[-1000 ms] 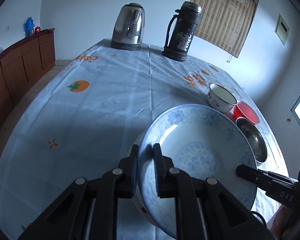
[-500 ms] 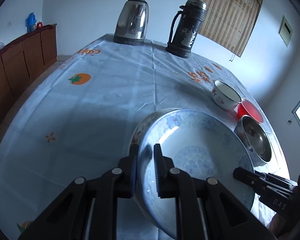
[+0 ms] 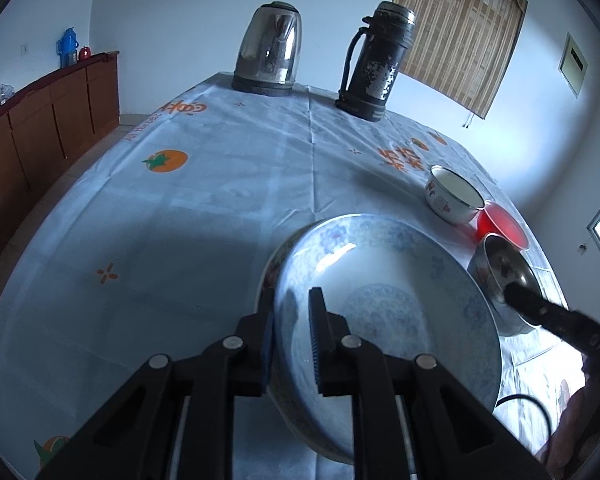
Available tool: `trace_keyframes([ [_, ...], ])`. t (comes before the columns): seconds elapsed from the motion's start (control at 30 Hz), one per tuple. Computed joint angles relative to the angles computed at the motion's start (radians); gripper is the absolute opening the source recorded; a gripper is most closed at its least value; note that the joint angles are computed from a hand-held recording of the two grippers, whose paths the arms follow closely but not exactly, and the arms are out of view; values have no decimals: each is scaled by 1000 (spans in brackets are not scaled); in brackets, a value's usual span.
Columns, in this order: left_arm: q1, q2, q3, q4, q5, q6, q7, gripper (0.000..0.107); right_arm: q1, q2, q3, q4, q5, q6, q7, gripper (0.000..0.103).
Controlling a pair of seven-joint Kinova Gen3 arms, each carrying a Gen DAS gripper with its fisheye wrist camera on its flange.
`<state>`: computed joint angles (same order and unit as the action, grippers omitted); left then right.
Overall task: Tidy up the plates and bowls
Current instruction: 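Carry the blue patterned bowl with both grippers over the stacked plates, then lower the blue patterned bowl onto the plate stack and open both grippers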
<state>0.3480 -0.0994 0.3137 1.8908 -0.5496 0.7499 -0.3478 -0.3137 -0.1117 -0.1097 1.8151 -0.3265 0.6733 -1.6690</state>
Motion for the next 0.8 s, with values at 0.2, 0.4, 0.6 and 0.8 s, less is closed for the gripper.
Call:
trace_keyframes([
  [0.2, 12, 21, -13, -41, 26, 44, -57, 17, -3, -74, 32, 46, -48, -53, 31, 40],
  [0.4, 25, 37, -22, -84, 73, 88, -104, 34, -16, -93, 70, 70, -113, -46, 75, 40],
  [0.6, 43, 47, -33, -109, 87, 125, -108, 35, -25, -89, 75, 101, -162, -43, 110, 40],
  [0.8, 44, 51, -44, -134, 133, 160, -132, 35, -31, -83, 80, 116, -215, -42, 152, 40],
])
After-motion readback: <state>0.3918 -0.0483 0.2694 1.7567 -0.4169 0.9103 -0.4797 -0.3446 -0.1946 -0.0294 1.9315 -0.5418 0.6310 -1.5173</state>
